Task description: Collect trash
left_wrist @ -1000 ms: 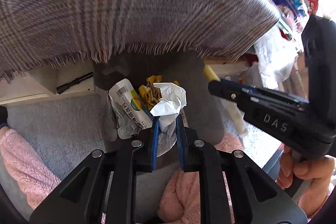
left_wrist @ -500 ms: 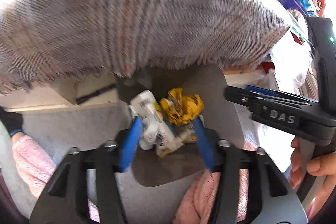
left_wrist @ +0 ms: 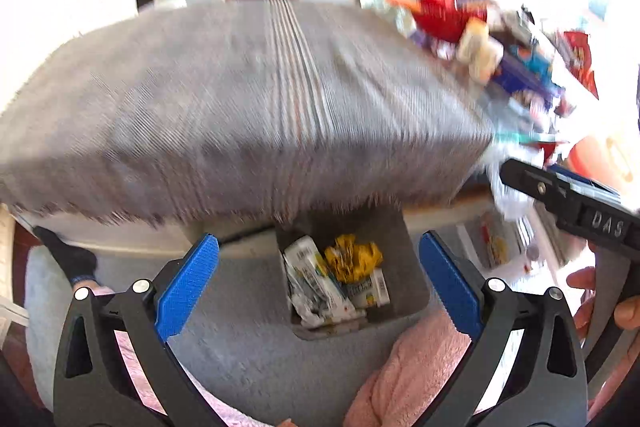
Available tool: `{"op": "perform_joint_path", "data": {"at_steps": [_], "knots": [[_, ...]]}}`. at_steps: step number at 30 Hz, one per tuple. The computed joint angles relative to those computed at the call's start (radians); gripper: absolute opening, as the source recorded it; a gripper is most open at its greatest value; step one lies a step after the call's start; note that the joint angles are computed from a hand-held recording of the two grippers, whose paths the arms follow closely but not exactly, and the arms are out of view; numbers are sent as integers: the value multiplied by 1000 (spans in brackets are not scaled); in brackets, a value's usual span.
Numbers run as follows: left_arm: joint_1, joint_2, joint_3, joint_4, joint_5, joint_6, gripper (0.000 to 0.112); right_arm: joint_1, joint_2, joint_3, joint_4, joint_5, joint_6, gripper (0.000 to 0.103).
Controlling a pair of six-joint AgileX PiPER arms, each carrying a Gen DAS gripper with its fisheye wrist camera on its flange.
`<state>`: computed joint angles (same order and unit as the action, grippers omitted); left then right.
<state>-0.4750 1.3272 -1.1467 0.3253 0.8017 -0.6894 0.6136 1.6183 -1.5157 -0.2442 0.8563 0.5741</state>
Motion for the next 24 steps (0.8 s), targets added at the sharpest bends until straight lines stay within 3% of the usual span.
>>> {"op": "perform_joint_path", "data": {"at_steps": [4,11,18,24], "knots": [[-67,-74,-58,129,104,-123,95,75,-43,-40,-146,74,97,100],[-170,-166,-134,283,196,-227,95,169,-137,-57,-293,135,198,100],[-326,-159,-218,483,334,-334,95,275,-186,-87,-464,216,299,100],[-395,-141,-249,545,406,-353,95,327,-212,-82,-545,250,345,100]]}}
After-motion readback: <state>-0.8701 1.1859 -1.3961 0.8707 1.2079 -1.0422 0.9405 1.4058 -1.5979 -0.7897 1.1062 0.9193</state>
